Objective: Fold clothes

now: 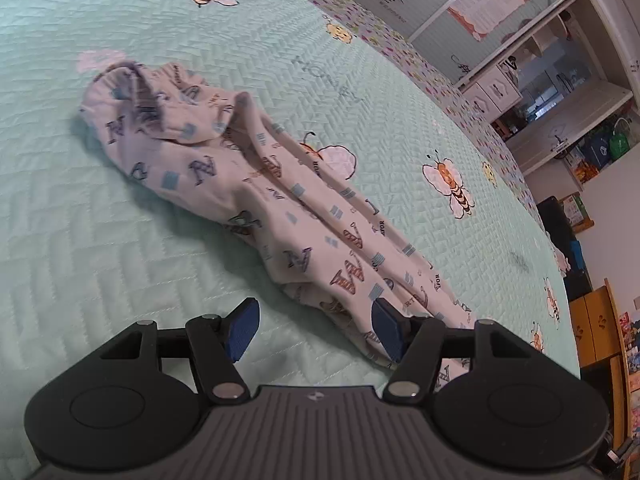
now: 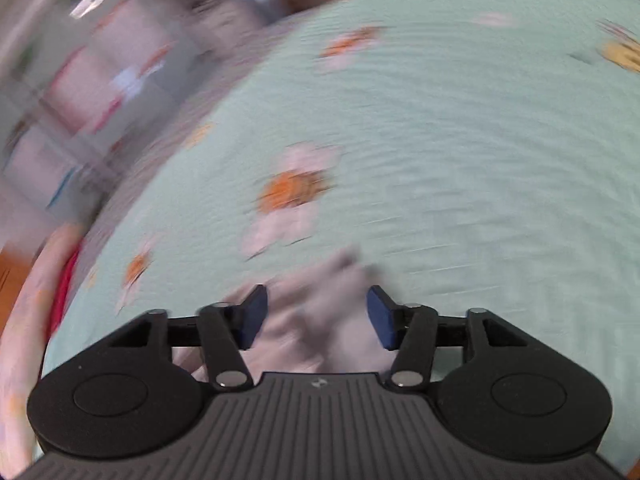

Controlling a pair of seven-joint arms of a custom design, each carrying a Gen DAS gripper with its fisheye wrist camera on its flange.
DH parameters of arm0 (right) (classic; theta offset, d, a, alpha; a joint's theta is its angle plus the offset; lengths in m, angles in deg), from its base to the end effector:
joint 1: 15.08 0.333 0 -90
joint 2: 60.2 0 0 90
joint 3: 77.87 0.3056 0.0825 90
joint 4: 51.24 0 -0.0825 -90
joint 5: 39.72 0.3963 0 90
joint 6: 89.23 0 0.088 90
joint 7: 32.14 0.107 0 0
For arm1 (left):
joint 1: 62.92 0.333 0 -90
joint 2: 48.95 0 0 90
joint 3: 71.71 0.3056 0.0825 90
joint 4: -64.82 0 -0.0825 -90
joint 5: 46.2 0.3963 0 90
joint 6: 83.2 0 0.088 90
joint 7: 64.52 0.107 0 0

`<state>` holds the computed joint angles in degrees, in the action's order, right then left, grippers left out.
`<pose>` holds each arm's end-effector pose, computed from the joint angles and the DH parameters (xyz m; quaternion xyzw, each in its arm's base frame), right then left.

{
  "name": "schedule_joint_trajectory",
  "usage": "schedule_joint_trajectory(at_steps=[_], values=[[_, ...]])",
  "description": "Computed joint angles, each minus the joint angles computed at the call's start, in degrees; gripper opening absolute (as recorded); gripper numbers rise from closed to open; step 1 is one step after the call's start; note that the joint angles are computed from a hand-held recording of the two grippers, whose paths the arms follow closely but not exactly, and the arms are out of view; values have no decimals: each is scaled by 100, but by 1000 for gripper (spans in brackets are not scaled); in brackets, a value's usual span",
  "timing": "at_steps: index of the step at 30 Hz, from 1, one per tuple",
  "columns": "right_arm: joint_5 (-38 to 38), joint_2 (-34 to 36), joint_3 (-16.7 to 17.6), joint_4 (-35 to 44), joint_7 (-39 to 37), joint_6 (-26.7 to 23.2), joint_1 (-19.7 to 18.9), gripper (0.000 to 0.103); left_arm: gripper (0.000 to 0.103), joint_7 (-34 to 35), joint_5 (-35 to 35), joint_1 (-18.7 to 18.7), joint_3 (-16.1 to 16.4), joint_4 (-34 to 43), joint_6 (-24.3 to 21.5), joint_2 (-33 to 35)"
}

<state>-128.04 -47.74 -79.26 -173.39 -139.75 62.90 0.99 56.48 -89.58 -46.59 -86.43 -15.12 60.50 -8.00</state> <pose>0.5576 0.1749 0.2992 -0.1485 0.8899 -0.2283 0.3658 0.7635 0.0718 0.3227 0.6904 -0.6097 0.3894 0.0073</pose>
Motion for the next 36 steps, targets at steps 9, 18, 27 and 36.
schedule_joint_trajectory(at_steps=[9,18,27,36], values=[[866,1307,334,1975,-3585,146,395,53,65,206,-298,133,-77,-449,123,-244],[2208,1739,-20,2604,-5199,-977,980,48,67,540,-555,249,53,-749,135,-469],[1253,158,-294,491,-2363,-976,894,49,67,601,-616,292,15,-714,-73,-392],[2129,2098,152,3017,-5368,87,535,49,67,706,-721,210,55,-976,-113,-589]])
